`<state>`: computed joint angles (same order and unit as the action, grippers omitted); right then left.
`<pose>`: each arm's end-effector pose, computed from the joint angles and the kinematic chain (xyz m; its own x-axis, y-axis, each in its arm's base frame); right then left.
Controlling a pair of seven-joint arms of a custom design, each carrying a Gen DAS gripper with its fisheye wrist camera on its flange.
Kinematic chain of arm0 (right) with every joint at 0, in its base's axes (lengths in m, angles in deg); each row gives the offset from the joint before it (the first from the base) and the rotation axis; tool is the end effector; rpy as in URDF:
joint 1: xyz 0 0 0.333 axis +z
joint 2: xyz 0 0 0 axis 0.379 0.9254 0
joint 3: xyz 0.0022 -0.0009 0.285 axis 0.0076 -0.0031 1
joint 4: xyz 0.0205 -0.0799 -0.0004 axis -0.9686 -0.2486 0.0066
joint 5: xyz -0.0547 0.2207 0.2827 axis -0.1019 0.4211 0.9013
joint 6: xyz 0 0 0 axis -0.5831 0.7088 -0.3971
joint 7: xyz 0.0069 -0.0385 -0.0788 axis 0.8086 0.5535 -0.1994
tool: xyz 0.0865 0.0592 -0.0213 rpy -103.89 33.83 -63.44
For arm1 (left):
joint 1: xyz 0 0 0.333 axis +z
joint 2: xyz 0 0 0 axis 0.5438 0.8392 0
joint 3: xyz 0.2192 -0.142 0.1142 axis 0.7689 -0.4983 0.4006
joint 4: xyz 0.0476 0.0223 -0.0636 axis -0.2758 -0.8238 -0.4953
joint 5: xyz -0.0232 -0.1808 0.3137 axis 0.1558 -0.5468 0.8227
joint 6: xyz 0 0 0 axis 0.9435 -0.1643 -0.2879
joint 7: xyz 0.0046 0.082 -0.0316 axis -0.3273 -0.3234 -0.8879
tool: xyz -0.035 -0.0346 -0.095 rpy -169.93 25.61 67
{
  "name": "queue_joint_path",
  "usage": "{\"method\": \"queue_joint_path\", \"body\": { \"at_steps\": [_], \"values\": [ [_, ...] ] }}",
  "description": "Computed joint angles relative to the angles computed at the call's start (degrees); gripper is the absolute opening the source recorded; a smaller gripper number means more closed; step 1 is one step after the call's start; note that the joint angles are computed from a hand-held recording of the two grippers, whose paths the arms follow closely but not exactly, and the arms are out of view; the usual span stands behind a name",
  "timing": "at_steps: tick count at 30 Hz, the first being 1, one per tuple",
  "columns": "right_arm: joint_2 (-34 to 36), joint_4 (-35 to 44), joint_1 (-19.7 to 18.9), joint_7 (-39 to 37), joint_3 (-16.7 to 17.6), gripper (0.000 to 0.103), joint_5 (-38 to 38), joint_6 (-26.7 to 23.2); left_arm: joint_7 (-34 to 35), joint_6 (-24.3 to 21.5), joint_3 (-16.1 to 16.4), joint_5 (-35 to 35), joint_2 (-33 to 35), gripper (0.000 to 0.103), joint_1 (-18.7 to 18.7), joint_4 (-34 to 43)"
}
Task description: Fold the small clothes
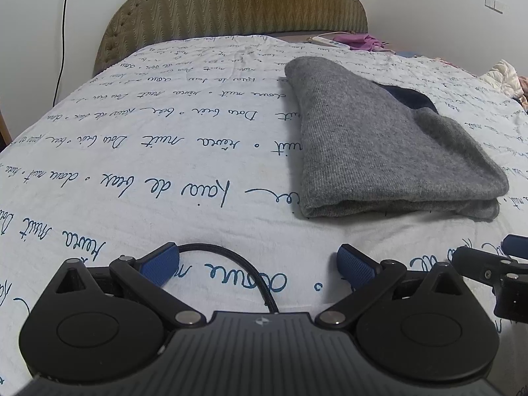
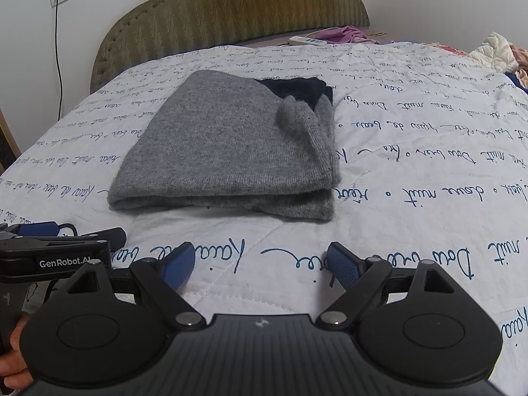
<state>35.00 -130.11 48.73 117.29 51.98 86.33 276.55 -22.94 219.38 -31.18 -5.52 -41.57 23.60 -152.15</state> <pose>0.6095 0.2513 0.2937 0.2318 -0.9618 -0.1453 -0.6794 -0.0532 -0.7318 0.5902 -0.1428 0.2948 0.1599 -0.9865 -0.0349 -0.6777 -0.0840 -0.7305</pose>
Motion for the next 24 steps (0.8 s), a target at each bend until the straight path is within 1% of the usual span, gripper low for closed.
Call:
{"method": "queue_joint_path", "body": {
  "at_steps": [11, 24],
  "values": [
    [0.6, 0.4, 0.9, 0.0, -1.0, 0.088, 0.3, 0.3, -2.5, -0.4, -0.1, 2.8, -0.1, 0.103, 0.0, -0.1],
    [1.0, 0.0, 0.1, -1.0, 0.2, 0.091, 0.5, 1.3, -4.2, -0.7, -0.8, 5.1, 0.0, 0.103, 0.6, 0.1]
  ]
}}
